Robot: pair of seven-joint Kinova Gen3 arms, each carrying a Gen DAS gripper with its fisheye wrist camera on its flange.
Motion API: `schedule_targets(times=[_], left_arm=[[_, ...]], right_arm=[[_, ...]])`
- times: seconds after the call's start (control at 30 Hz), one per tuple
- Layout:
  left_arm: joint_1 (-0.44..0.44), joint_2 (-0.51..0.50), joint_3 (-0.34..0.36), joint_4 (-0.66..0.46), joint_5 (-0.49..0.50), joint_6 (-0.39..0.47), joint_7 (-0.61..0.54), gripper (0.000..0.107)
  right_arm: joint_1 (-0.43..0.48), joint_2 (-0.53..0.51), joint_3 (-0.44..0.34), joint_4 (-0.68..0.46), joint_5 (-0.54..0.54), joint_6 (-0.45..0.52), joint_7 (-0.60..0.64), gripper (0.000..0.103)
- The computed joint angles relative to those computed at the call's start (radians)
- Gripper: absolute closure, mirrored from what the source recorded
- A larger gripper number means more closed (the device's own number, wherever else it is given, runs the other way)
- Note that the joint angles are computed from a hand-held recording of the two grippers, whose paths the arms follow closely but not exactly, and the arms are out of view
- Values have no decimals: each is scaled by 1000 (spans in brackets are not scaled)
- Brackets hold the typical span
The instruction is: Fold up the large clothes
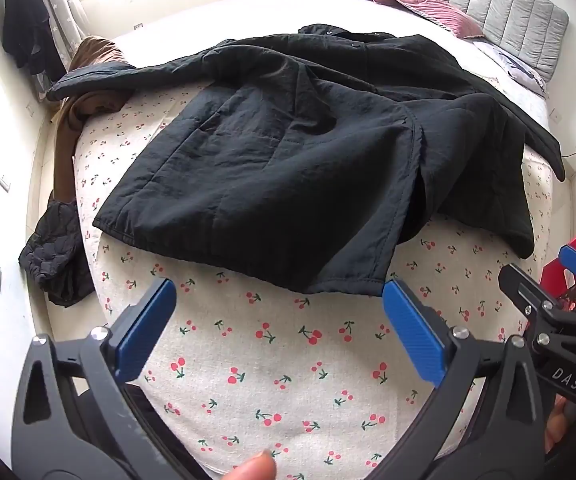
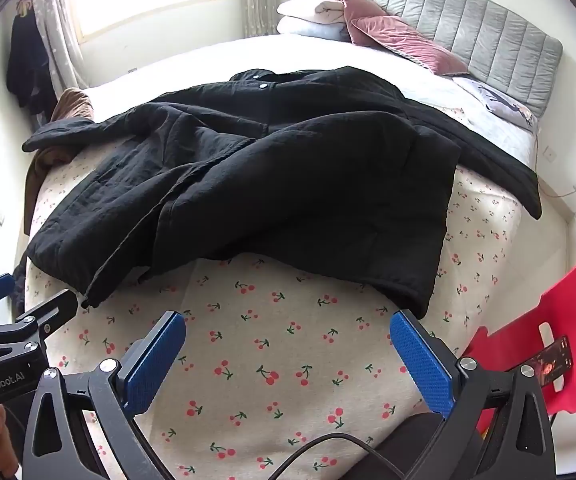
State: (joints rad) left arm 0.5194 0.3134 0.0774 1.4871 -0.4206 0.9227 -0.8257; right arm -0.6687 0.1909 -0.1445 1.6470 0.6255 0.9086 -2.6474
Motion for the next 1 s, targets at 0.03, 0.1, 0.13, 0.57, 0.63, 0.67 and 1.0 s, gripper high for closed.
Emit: schedule_targets(times=[0.03,0.1,0.13,0.57,0.63,0.67,1.0], left_arm=[[-1,0,0,0,1,0,-1,5],[6,0,-2,3,-10,-1,9,5],[6,0,-2,3,-11,-1,10,5],[6,-4,4,9,-9,-3,13,5],[8,-5,4,10,-10,-3,15,5],[10,-6,3,12,-11,-3,18,5],[10,2,0,6,-20,-4,16,5]], right_arm=[[0,1,0,0,0,0,0,0],[0,-1,0,2,3,-2,-2,0],[0,-1,0,4,4,-5,-3,0],[-2,-2,0,10,14,-13,-14,0],[0,-1,-1,6,8,-8,-8,0],[0,-1,-1,6,9,-8,-9,0],[-1,-5,-2,4,1,0,-1,0]])
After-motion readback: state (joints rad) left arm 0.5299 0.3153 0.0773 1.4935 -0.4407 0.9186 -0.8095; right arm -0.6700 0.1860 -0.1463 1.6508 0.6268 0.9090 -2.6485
